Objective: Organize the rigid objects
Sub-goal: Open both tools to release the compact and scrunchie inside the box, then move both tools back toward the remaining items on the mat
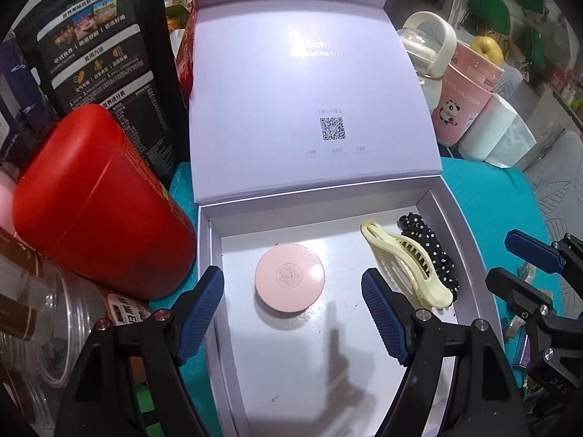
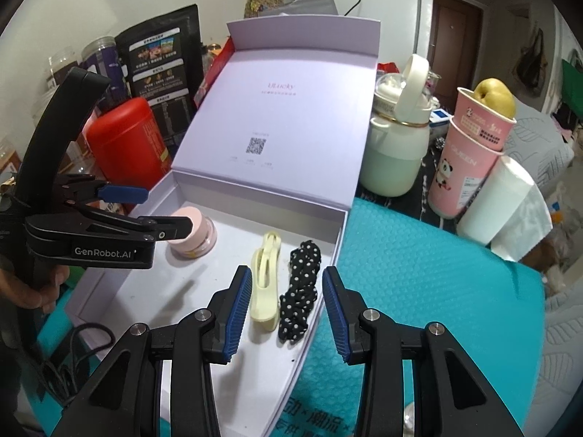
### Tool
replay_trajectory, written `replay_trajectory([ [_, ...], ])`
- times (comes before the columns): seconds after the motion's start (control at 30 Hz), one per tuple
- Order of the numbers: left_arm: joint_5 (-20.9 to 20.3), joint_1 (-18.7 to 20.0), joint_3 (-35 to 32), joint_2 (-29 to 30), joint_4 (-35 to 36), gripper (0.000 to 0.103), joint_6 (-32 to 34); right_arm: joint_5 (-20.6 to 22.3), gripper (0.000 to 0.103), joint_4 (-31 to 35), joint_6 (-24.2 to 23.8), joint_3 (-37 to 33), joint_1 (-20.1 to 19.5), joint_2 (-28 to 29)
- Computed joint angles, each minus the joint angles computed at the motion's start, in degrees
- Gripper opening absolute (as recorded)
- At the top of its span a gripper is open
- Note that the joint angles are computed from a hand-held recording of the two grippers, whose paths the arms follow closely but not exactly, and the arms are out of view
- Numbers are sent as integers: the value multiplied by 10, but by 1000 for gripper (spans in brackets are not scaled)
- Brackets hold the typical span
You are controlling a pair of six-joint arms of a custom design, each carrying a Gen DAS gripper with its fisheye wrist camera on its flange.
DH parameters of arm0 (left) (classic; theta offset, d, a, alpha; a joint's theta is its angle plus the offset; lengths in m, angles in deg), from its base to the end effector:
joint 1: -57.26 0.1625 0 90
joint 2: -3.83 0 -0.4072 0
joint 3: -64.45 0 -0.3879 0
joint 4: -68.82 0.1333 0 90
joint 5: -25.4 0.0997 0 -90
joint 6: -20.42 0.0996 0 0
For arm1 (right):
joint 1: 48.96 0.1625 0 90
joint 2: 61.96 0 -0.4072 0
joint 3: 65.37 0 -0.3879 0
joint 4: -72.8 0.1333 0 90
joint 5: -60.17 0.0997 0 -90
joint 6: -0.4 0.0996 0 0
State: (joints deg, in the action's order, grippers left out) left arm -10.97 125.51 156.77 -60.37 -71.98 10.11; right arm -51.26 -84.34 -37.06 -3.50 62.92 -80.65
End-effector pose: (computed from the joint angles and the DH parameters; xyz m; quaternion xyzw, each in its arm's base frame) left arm -0.0367 -0.6681 0.3302 -0.0010 0.8795 -0.2908 0.3766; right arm 0.3871 -0.7038 -0.0167 0.4422 -0.8542 0.1774 0.2078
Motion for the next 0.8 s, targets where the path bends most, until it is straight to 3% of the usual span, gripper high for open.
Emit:
replay_trajectory([
  [0.57,30,-49,64,-45,-62,79,17,9,40,-81,-13,83,20,-54],
  [0.8,52,-77,102,-66,-98,95,25,15,40,-117,-18,131,26,-85],
])
